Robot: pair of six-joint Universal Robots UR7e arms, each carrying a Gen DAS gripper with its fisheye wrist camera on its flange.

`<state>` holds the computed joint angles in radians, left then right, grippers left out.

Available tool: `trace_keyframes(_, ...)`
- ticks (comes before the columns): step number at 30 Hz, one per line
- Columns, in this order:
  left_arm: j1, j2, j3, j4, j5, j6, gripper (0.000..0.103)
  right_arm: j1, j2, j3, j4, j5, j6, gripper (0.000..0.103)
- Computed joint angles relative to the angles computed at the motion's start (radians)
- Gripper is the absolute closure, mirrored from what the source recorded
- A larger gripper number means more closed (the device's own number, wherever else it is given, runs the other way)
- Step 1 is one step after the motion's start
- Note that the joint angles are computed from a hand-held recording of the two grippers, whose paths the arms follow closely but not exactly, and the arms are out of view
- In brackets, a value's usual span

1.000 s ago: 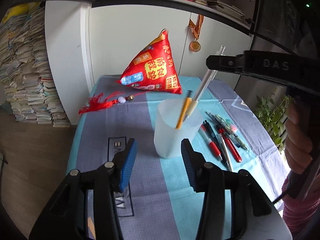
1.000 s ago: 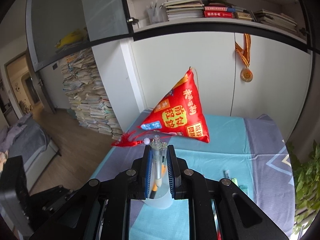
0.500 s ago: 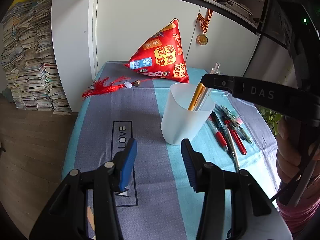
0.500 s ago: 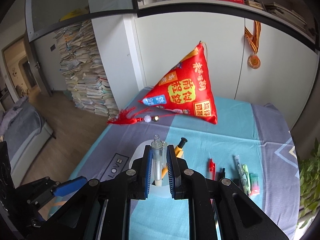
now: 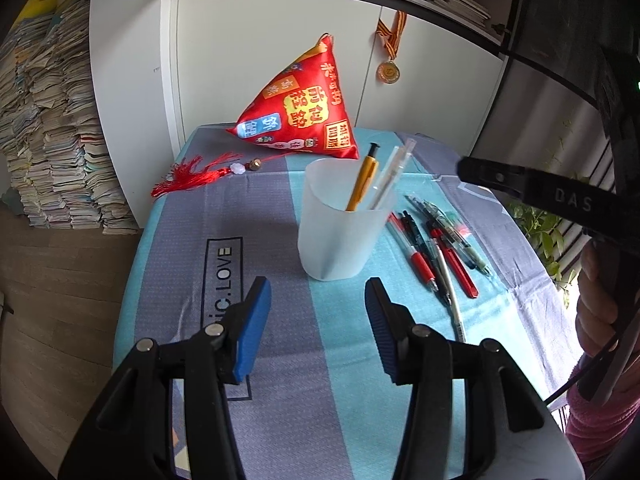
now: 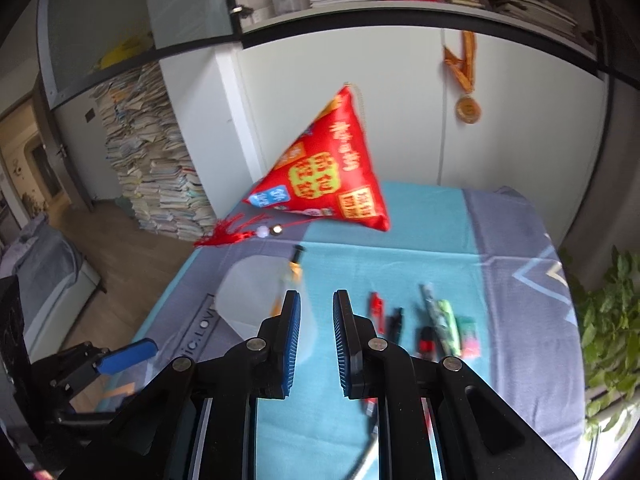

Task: Organize stationery
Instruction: 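Insert the clear pen into the frosted cup and open the right tool, then grasp the white pen with the left tool while the right tool grasps the red box cutter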

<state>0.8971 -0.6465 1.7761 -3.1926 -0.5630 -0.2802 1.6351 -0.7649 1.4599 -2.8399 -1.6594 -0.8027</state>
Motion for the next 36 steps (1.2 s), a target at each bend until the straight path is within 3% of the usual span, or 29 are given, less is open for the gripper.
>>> trace_keyframes(5, -0.012, 0.024, -0.026, 0.022, -0.055, 0.023, 0.056, -0.050, -0.026, 0.010, -0.030, -0.051, 0.015, 0.087)
trace_keyframes(11, -0.015, 0.081, -0.105, 0.105, -0.124, 0.043, 0.056, -0.109, -0.018, -0.036, 0.051, -0.102, 0.077, 0.087)
trace_keyframes(19, 0.015, 0.160, -0.233, 0.268, -0.269, 0.028, 0.058, -0.147, -0.025, -0.021, 0.130, -0.092, 0.012, 0.087)
trace_keyframes(21, 0.021, 0.182, -0.264, 0.309, -0.283, 0.025, 0.068, -0.157, -0.027, -0.022, 0.142, -0.083, 0.022, 0.087)
trace_keyframes(22, 0.025, 0.193, -0.285, 0.340, -0.291, 0.019, 0.080, -0.162, -0.028, -0.024, 0.148, -0.079, 0.031, 0.087)
trace_keyframes(28, 0.038, 0.242, -0.361, 0.428, -0.293, -0.007, 0.082, -0.181, -0.036, -0.027, 0.164, -0.060, 0.036, 0.087)
trace_keyframes(32, 0.046, 0.248, -0.380, 0.464, -0.286, -0.026, 0.093, -0.181, -0.036, -0.028, 0.181, -0.046, 0.023, 0.086)
trace_keyframes(36, 0.043, 0.216, -0.332, 0.452, -0.287, -0.047, 0.095, -0.176, -0.028, -0.028, 0.191, -0.042, 0.005, 0.067)
